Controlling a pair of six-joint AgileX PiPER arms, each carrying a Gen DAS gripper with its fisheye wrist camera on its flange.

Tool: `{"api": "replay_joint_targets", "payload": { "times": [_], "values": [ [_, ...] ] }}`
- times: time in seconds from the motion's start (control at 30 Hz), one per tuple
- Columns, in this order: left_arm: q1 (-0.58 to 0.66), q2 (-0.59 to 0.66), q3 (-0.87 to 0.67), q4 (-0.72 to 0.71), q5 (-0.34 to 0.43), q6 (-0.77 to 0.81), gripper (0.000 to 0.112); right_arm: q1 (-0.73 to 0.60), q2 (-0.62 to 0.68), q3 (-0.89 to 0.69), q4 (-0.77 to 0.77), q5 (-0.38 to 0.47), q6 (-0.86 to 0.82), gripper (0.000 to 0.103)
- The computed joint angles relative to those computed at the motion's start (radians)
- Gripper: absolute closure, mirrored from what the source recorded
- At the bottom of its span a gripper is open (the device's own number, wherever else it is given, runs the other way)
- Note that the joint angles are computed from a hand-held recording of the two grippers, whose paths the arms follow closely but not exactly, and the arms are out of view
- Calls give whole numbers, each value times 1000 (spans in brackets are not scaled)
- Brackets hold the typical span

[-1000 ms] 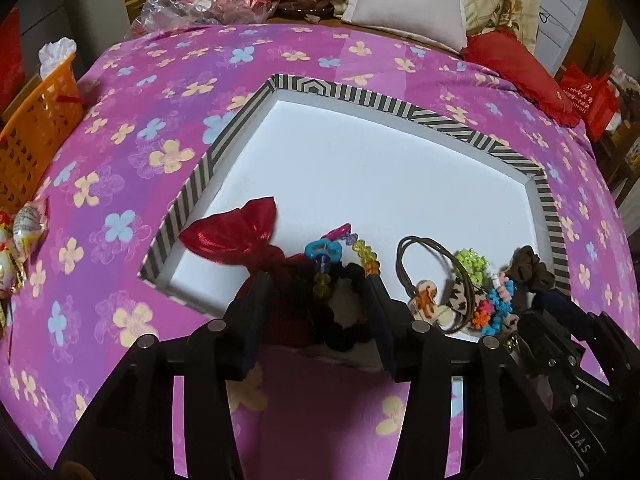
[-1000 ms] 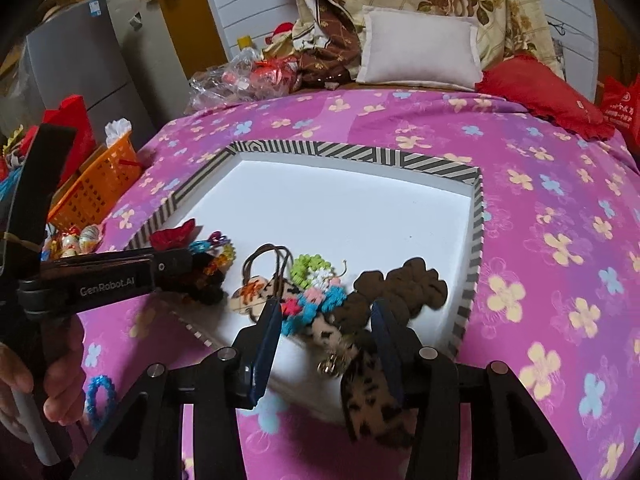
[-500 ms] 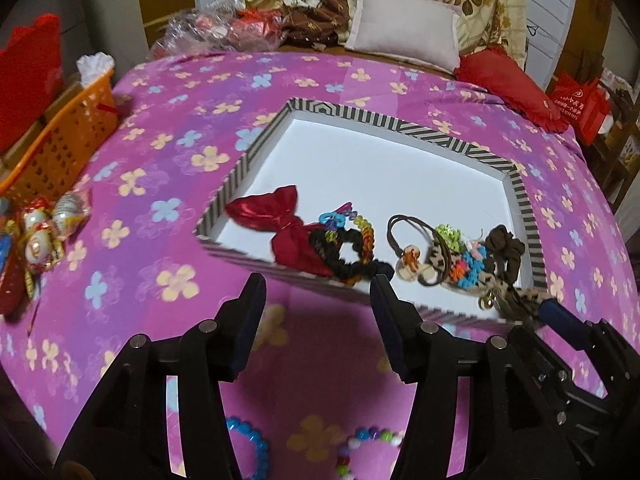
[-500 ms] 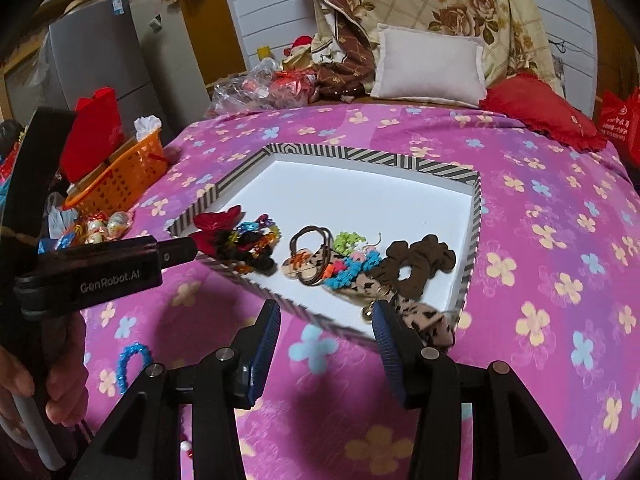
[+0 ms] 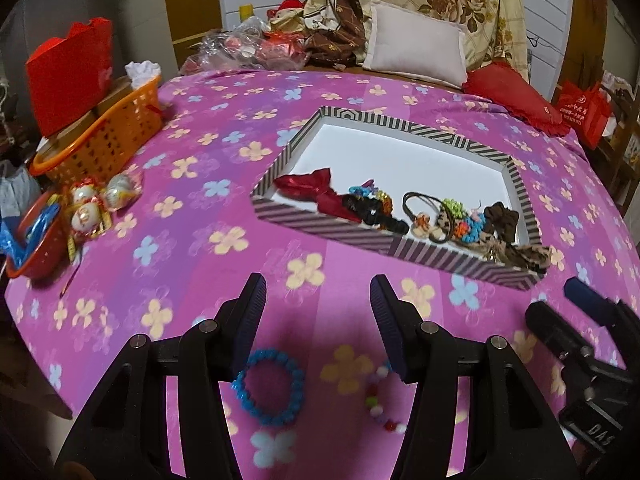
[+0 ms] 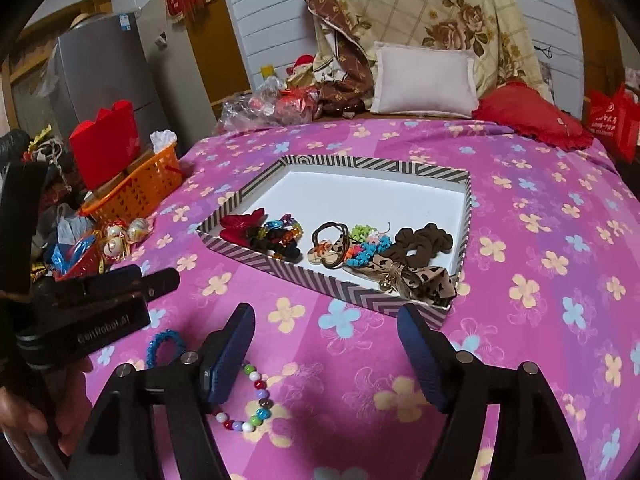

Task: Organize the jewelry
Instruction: 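Withdraw both tools from the box toward the last two bracelets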

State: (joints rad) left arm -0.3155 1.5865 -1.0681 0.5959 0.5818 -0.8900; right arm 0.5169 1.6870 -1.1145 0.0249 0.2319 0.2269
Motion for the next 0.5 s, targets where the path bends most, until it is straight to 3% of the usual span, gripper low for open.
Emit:
{"api": "replay_joint_targets", "payload": {
  "times": [0.3,0.5],
  "values": [
    [-54,-96,127,101,3,-151,58,77,-55,72,-443,14,454,32],
    [-74,-142,186,130,11,-200,58,97,-82,111,-499,18,527,32]
  ]
}}
